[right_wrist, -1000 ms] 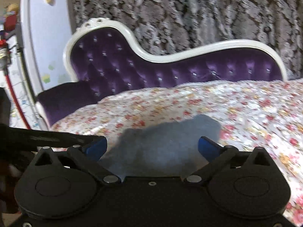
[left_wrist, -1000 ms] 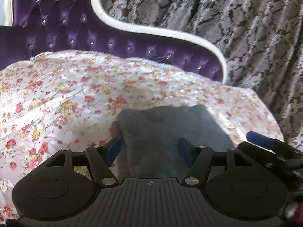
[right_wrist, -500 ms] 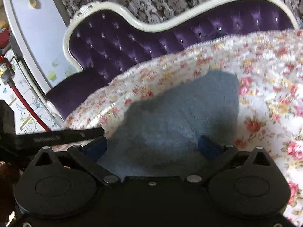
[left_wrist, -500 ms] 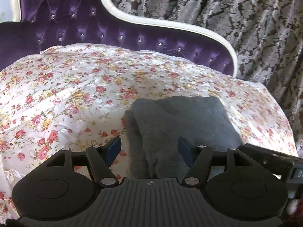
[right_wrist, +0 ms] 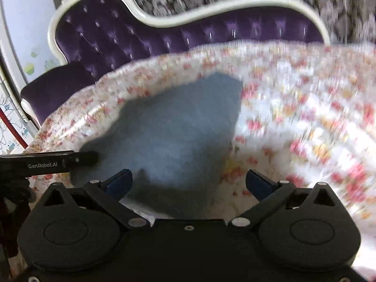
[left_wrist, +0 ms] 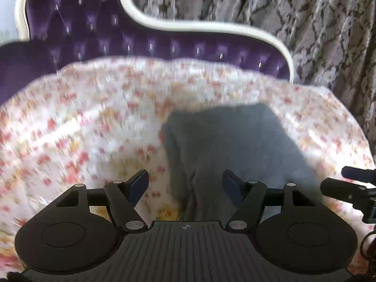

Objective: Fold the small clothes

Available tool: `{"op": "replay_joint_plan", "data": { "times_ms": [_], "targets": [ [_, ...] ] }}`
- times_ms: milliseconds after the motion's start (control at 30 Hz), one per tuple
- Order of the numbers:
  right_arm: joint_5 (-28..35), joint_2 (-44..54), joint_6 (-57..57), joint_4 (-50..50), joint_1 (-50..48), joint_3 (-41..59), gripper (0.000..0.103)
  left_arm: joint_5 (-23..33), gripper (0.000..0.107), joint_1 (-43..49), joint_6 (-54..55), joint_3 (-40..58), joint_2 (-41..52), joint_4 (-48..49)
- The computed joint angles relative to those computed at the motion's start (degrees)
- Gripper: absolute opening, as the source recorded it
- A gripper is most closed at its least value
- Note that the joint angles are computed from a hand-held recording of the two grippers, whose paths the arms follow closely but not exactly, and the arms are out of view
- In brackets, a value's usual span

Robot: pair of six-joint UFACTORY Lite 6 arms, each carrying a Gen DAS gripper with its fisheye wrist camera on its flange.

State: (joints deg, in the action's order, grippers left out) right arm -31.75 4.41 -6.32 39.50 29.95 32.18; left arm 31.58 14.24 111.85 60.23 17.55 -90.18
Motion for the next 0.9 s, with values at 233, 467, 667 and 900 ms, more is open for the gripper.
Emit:
{"op": "replay_joint_plan", "data": {
  "times_ms": [233,467,667,900],
  "targets": [
    [-9.08,-10.66,-23.43,24.15,8.82,-0.51,0.103,-11.07,0.078,-5.75,-4.28,-6.11,-17.15,-0.07],
    [-8.76,-13.99,-27.23,31.61,9.94,1.18,0.102,-9.42,0.082,-7.0,-18.97,-5.71,-17.5,14.21],
    [-20.97,-6.55,-37.42,50.39,18.3,6.94,0.102,-12.33,0.082,-8.57,-23.73,-8.46,-17.43,20.32],
    [-10.79,-7.88,-32.2,45.66,15.88,4.53,0.102,-14.42,0.082,-9.11,-29.89,-11.04,-17.75,27.5]
  ]
}}
